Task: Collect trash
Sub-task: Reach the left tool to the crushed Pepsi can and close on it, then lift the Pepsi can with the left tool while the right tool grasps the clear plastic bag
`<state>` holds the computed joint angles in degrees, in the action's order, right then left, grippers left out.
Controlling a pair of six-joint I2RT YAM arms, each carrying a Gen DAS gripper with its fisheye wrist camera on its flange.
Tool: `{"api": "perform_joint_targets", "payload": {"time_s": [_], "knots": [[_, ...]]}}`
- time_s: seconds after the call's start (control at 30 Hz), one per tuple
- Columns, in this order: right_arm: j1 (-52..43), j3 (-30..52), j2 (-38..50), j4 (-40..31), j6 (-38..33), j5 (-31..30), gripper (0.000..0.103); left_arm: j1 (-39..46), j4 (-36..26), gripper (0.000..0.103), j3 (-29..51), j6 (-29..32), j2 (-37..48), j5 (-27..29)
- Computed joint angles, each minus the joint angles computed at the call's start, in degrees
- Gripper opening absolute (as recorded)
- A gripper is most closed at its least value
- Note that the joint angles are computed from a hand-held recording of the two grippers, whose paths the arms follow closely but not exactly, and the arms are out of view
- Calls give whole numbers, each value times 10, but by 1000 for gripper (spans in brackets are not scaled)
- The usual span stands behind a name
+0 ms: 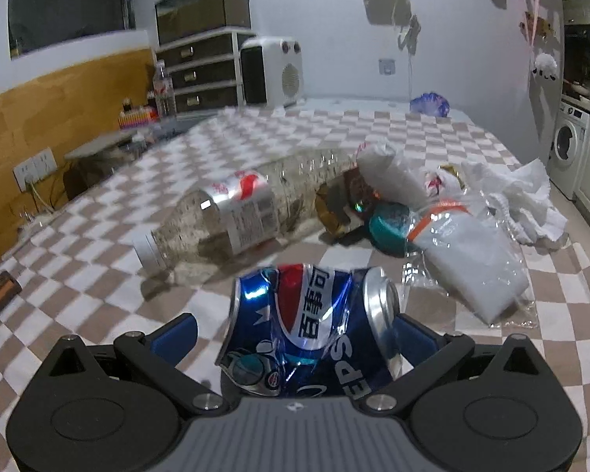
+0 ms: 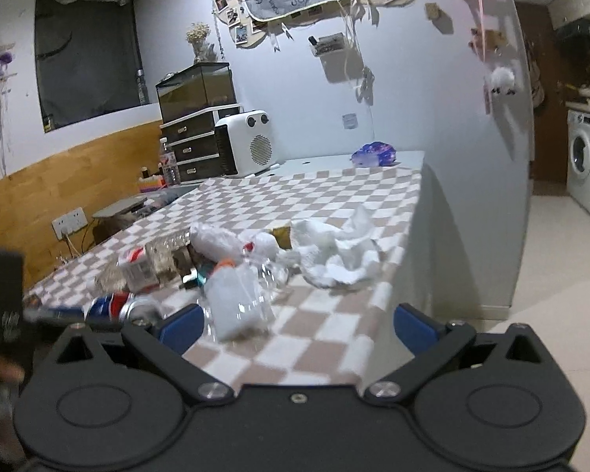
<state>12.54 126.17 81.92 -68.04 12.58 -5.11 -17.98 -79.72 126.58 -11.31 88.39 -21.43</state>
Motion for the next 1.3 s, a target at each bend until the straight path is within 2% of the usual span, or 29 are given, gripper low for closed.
{"api": "perform_joint_targets", "payload": {"time_s": [0.1, 0.23, 0.3, 0.53, 0.63, 0.7, 0.8, 0.87, 1.07, 1.17, 1.27, 1.3], "knots": [[-5, 48, 58, -3, 26, -23, 103, 19, -44, 103, 35, -22, 24, 46], [0, 118, 139, -26, 49, -51, 103, 36, 30, 103, -68, -31, -35, 83], [7, 129, 164, -24, 63, -56, 98, 41, 49, 103, -97, -26, -52, 93], [21, 155, 237, 1, 86, -95, 85, 54, 53, 103, -99, -19, -64, 138], [31, 129, 242, 24, 95, -96, 83, 24, 72, 103, -104, 7, -72, 86], [43, 82, 220, 61, 87, -74, 83, 13, 76, 103, -97, 20, -67, 63], [58, 57, 205, 78, 82, -38, 68, 11, 72, 103, -71, 31, -50, 50], [44, 22, 189, 103, 104, -70, 55, 11, 72, 103, -58, 37, -43, 44], [28, -32, 158, 133, 135, -93, 45, 20, 55, 103, -12, 65, -9, 48], [23, -56, 140, 141, 138, -108, 41, 22, 40, 97, 6, 73, 7, 51], [13, -103, 108, 161, 152, -127, 39, 24, 22, 84, 24, 74, 18, 65], [11, -110, 102, 163, 152, -131, 38, 23, 25, 84, 19, 69, 14, 63]]}}
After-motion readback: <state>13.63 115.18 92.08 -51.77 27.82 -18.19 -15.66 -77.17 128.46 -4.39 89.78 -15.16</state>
